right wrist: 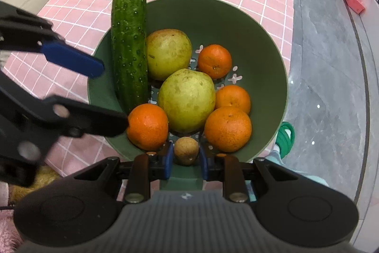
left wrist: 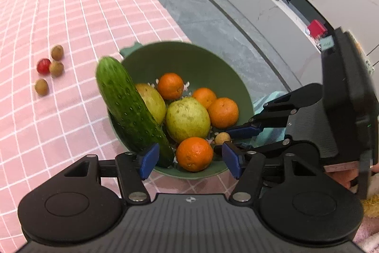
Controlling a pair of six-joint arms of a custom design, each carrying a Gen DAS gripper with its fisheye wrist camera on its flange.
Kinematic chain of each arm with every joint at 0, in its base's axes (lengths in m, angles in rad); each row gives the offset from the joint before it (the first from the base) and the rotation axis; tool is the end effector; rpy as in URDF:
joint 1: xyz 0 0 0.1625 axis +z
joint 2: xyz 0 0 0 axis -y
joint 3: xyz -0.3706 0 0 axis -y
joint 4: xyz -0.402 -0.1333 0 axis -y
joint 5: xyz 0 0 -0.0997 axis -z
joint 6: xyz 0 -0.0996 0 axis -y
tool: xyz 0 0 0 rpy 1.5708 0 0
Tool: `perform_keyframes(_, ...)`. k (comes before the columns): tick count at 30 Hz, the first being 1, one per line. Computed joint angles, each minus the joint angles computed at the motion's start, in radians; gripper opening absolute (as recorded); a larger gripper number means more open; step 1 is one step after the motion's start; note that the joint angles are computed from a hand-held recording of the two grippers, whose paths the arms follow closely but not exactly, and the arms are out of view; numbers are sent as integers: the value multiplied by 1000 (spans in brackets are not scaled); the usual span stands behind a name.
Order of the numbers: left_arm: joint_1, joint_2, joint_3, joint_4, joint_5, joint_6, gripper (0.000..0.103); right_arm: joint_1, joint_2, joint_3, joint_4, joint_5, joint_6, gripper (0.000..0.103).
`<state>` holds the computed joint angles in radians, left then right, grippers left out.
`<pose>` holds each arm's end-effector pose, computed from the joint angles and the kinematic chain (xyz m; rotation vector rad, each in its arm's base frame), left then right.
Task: Organize fruits
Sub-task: 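Move both grippers back toward the remaining kiwis and red fruit, then lower both open grippers around the remaining kiwis beside the red fruit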
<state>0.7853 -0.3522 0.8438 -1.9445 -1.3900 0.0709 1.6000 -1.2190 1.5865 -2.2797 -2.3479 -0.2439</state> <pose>-0.4516 -0.6653 -0.0084 1.2311 2.6594 0.0691 0.0816 -0.6185 0.3324 0.1536 -2.3208 0.2959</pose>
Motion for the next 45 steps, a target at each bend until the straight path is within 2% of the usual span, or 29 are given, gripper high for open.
perform_keyframes(6, 2, -49, 40, -66, 10, -13, 72, 26, 4, -2, -20, -36, -15, 42)
perform_keyframes(8, 3, -67, 59, -95, 20, -19, 72, 36, 7, -3, -43, -55, -34, 56)
perform_keyframes(10, 5, -79, 69, -118, 28, -26, 72, 47, 9, -5, -65, -65, -53, 59)
perform_keyframes(14, 8, -105, 95, -173, 59, -40, 72, 65, 9, -30, -78, -42, -58, 63)
perform_keyframes(22, 3, -135, 140, -329, 220, -31, 72, 110, 78, -105, -245, 2, -138, 64)
perform_keyframes(27, 26, -137, 132, -391, 239, -59, 72, 119, 141, -166, -314, 47, -175, 64)
perform_keyframes(33, 55, -113, 89, -380, 302, -138, 72, 117, 217, -255, -307, 95, -173, 64)
perform_keyframes(37, 80, -84, 49, -364, 299, -188, 69, 112, 267, -322, -288, 116, -188, 62)
perform_keyframes(39, 92, -75, 38, -356, 289, -202, 67, 107, 299, -363, -277, 125, -208, 57)
perform_keyframes(45, 113, -31, 3, -370, 274, -169, 58, 80, 379, -473, -223, 147, -220, 50)
